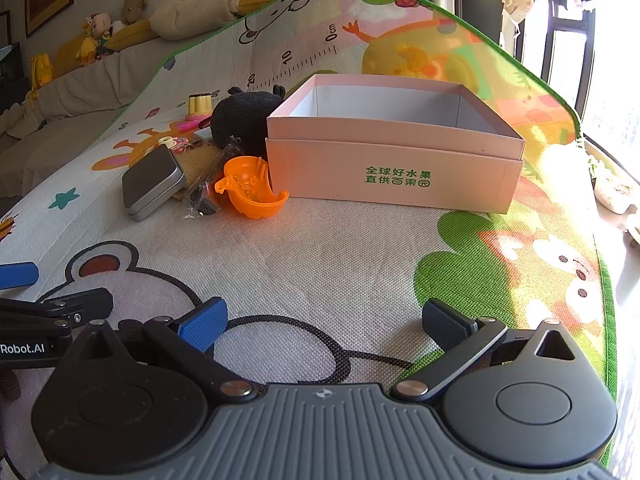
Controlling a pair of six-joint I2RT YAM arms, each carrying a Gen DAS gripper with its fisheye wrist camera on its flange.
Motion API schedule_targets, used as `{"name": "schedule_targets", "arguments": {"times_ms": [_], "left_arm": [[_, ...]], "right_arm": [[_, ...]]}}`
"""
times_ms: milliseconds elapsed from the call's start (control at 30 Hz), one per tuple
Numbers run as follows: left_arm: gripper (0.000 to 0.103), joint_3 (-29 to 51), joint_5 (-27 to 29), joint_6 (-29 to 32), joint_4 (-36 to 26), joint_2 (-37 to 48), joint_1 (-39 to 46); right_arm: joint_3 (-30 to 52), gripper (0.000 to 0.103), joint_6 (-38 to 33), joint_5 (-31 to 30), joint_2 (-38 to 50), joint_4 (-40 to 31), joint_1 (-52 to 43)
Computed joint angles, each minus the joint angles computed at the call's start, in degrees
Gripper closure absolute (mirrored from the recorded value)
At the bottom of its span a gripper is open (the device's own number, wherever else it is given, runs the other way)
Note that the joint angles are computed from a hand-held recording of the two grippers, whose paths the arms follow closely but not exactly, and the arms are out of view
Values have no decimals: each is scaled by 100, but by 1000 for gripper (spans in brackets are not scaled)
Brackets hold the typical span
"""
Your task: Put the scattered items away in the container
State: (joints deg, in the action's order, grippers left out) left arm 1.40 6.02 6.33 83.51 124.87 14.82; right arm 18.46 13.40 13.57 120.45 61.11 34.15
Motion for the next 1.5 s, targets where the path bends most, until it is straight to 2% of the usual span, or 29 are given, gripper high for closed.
{"name": "schedule_targets", "arguments": {"times_ms": [200, 333, 567, 733, 833, 967, 1033, 1100, 1133, 1167, 1233, 1267, 1367, 1433, 1500], "left_arm": [[0, 19, -20, 5, -73, -36, -9], [0, 63, -31, 11, -387, -239, -5], [0, 114, -87, -22, -721, -465, -16], [0, 137, -29, 33, -764, -479, 25], [0, 147, 177, 121, -924, -603, 175], [0, 116, 804, 210, -1385, -1205, 759], [0, 109, 992, 249, -1539, -1551, 1034], [0, 153, 1008, 215, -1681, -1833, 1162], [0, 197, 1036, 186, -1845, -1983, 1224], [0, 232, 1101, 180, -1996, -2087, 1291], [0, 297, 1233, 232, -2224, -2209, 1386], [0, 301, 1242, 275, -2249, -2228, 1385], [0, 349, 1212, 484, -2364, -2296, 1256], [0, 377, 1188, 724, -2166, -2184, 1123], [0, 489, 1010, 1008, -2016, -2012, 875]], "right_arm": [[60, 0, -9, 32, 67, -9, 17], [70, 0, -67, 43, -4, -152, 47], [-102, 0, -262, -287, -395, -578, -86], [59, 0, -332, -624, -794, -1420, -271], [-91, 0, -305, -528, -522, -799, -206], [64, 0, -272, -583, -466, -753, -269], [84, 0, -606, -440, -356, -358, -215], [50, 0, -1456, -175, 38, 712, -48], [111, 6, -1883, -210, 182, 1014, -14], [243, 10, -2207, -344, 215, 1014, -9], [658, 27, -2526, -780, 46, 260, -60], [892, 30, -2617, -806, 62, -23, -36], [1464, 45, -2764, -501, 360, -273, 61], [1729, 75, -2641, -836, 306, -801, -84], [1783, 83, -2501, -1188, 172, -1173, -230]]}}
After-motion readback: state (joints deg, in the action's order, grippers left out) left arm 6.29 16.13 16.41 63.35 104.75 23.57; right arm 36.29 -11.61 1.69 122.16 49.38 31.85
